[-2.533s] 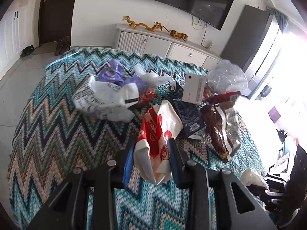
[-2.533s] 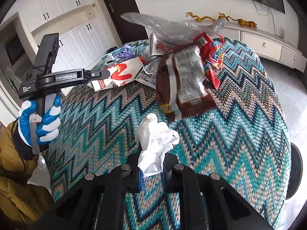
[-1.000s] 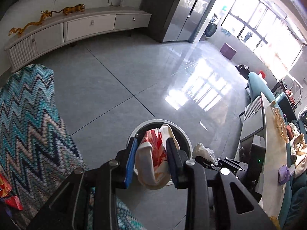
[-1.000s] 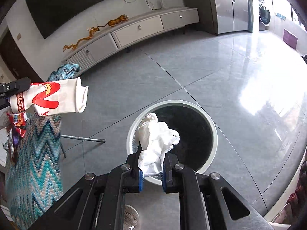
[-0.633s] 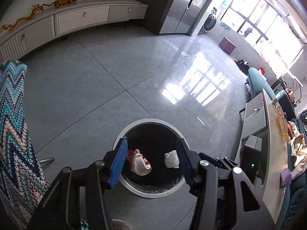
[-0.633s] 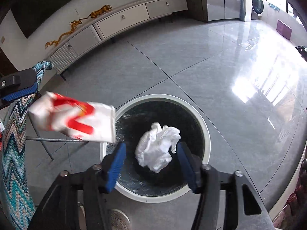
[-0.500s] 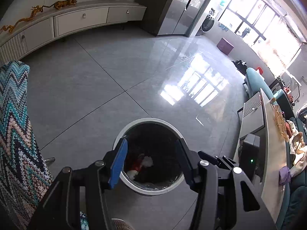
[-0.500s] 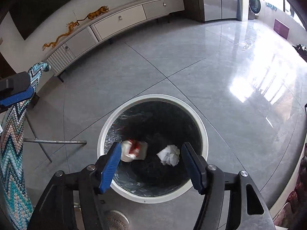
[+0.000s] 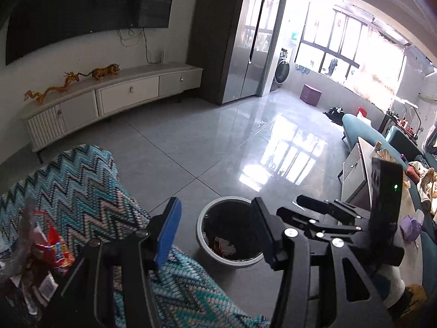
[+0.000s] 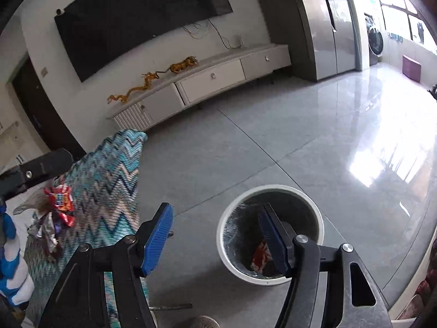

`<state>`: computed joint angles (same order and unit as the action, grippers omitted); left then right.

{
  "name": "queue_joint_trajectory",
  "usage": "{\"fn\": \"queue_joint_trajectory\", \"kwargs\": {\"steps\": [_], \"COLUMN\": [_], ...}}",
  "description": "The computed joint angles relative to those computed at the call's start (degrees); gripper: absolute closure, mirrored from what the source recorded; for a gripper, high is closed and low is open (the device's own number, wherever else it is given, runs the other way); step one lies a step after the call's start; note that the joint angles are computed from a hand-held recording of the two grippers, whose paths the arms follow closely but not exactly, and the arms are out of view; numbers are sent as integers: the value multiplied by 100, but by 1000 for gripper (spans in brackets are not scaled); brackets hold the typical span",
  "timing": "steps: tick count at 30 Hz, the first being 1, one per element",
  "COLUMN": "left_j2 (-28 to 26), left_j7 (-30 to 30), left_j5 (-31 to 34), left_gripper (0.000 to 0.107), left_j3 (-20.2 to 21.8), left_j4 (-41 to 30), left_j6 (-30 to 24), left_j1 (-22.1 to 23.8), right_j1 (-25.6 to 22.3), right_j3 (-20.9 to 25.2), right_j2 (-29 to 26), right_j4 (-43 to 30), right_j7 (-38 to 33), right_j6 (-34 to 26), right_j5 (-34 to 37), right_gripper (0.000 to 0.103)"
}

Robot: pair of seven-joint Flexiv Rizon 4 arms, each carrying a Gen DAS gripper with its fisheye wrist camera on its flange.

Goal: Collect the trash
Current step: 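Move both open tools back to the trash pile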

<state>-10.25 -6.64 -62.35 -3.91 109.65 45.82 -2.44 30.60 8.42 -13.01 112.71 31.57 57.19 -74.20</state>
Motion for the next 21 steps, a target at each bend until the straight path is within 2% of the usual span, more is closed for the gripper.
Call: {"fn": "queue_joint_trajectory", "kwargs": {"steps": [2,5,9,15,21], "left_j2": [155,340,298,1,-221], "left_j7": [119,545,777,838,1015], "left_j5": [-73,-363,-533,-759,-860], "left_gripper": [52,51,51,51,51], "left_j3": [175,407,701,874,833], "left_j4": [-19,91,-35,-420,-588], "left_j6": [-313,-382,-671,-839,-678], "left_j1": [235,493,983,1702,2106], "right_j1": [161,398,729,1187,1454], "right_j3": [65,112,83,-151,-343], "right_j2": [12,-93,-419,-1136,-1887], "right_j4": [-242,-668,-1284,-2327,-3174], "right_j7": [-207,-440,-870,-1675,-2485], "right_j6": [-225,-380,-423,18,639], "right_j5": [-23,-100,-7,380,1124], "right_gripper": [40,40,40,40,40]}}
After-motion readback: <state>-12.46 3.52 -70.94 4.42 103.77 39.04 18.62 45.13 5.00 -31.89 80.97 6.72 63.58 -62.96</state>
